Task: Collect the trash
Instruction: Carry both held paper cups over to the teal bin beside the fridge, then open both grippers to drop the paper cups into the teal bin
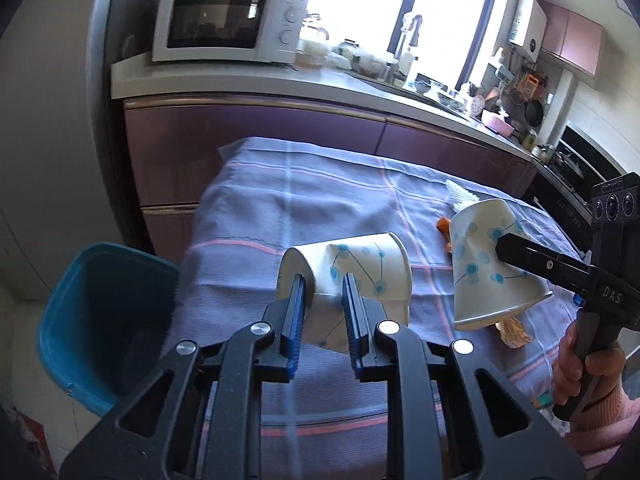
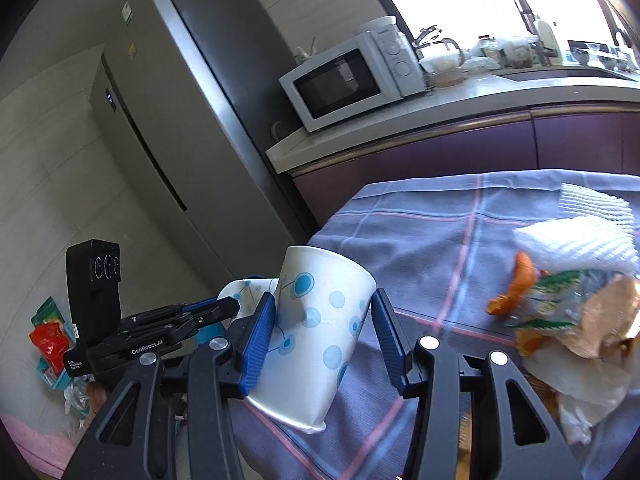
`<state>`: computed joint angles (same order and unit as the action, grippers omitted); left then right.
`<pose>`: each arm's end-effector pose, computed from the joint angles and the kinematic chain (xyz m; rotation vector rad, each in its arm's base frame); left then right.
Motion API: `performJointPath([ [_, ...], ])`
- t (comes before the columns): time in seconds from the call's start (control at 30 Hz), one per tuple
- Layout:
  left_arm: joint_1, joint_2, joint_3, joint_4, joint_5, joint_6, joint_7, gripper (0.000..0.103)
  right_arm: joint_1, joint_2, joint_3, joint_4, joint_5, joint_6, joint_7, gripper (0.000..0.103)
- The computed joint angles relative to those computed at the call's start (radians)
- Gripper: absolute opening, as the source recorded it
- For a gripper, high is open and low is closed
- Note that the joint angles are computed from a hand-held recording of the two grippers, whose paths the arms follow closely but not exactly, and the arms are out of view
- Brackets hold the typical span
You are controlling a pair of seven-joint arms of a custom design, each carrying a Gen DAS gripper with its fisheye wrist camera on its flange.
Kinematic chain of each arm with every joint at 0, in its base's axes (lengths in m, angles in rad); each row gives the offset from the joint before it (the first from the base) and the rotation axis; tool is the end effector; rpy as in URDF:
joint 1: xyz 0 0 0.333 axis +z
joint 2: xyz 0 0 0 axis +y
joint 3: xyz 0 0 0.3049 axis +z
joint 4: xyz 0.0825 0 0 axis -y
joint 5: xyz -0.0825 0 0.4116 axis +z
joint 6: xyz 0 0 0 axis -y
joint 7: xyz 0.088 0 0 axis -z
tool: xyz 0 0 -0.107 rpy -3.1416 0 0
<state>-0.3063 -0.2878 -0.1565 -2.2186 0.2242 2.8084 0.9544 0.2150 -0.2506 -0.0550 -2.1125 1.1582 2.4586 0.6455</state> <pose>0.4804 -0.2599 0.5767 -1.7514 1.8208 -1.0684 0.5485 0.0855 0.5700 -1.6799 1.1704 -0.1042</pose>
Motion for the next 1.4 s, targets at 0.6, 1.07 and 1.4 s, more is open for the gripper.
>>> performJointPath([
  [0.6, 0.206, -0.222, 0.044, -0.175, 0.203, -0.233, -0.193, 0.019, 0.086, 0.35, 0.151, 0.398, -0.188, -0.058, 0.175, 0.048],
  [1.07, 0.234, -0.065, 0.068, -0.124, 0.145, -0.265, -0.16, 0.02, 0.161, 0.588, 0.182, 0.648, -0.554, -0.101, 0.459, 0.049],
  [1.4, 0.244, -0.058, 0.06, -0.152, 0.114, -0.224, -0.185, 0.032, 0.138, 0.59, 0.199, 0.646, -0.54, -0.087, 0.478, 0.053],
])
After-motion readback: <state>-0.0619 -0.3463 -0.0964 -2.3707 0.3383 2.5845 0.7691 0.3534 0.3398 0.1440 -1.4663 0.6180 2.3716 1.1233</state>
